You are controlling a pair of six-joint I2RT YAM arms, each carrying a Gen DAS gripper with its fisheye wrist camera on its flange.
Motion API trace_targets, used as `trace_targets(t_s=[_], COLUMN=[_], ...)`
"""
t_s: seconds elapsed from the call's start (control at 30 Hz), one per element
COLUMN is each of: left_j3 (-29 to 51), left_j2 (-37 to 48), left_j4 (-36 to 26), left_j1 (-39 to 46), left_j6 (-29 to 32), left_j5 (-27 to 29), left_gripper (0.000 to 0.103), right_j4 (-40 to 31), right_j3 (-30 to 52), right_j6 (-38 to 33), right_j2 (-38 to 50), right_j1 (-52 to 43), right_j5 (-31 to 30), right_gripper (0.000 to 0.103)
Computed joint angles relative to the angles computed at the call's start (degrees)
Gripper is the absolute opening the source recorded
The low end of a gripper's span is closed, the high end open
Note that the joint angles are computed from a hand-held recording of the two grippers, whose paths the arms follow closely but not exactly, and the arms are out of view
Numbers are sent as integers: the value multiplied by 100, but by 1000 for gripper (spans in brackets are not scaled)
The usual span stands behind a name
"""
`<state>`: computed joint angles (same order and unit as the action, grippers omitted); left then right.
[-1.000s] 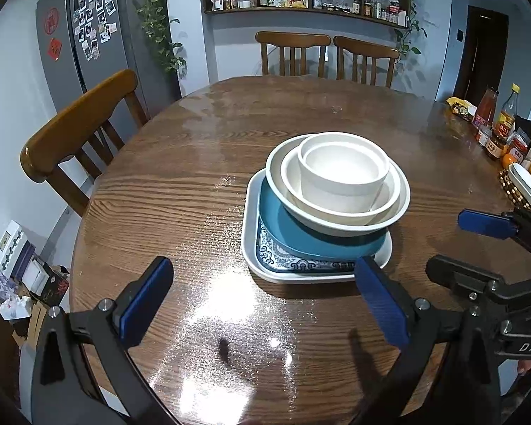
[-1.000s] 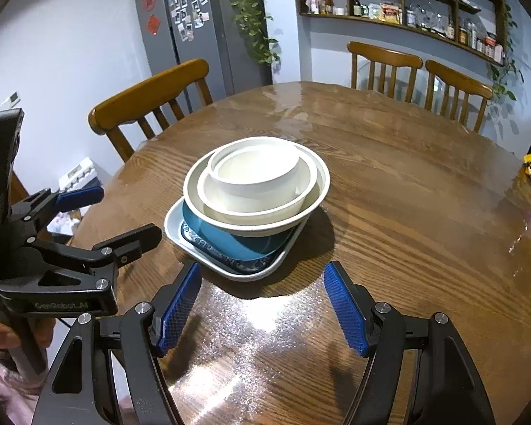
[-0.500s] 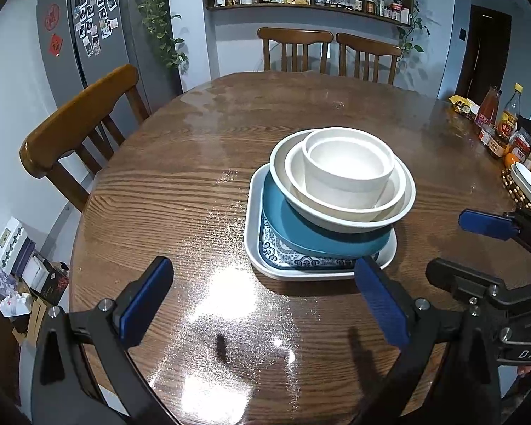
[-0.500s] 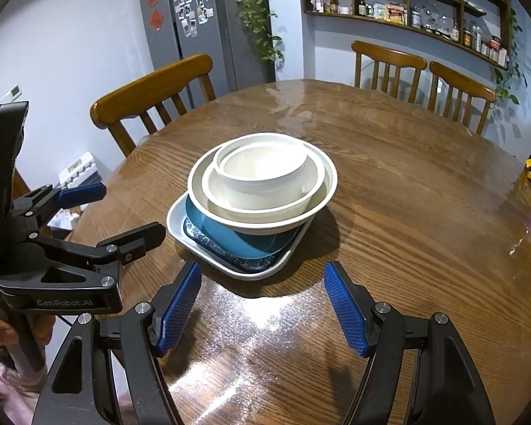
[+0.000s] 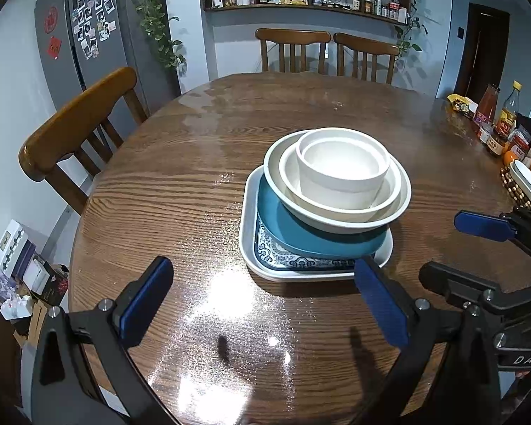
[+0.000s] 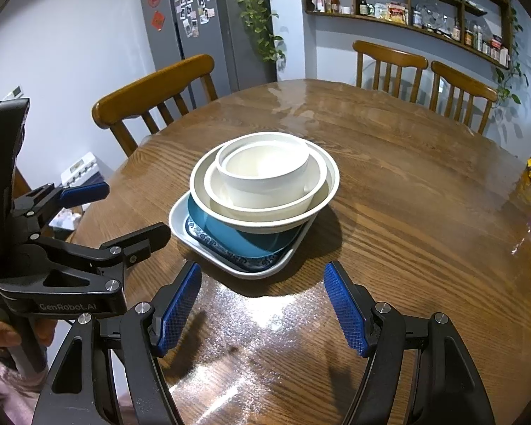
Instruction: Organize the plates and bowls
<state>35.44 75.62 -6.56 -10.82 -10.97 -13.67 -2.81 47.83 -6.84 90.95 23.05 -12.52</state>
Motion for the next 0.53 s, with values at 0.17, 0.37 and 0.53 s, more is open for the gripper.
trace_targets(t_s=[0.17,0.37,0.53], left_j3=[-64,-50,-33], left_j2=[-15,-9,47], left_j4=[123,114,107], left_j1=[-28,-33,32], left_j6=[9,-10,-2], left_j5=[-38,-60,-80], left_gripper=[102,102,102], right_j4=[-13,4,1], right_j3=[7,-7,-6], right_j6=[0,10,20], right_j2=[2,9,8], right_j1=[1,15,21], right_j5=[7,22,28], right_gripper=[73,73,73])
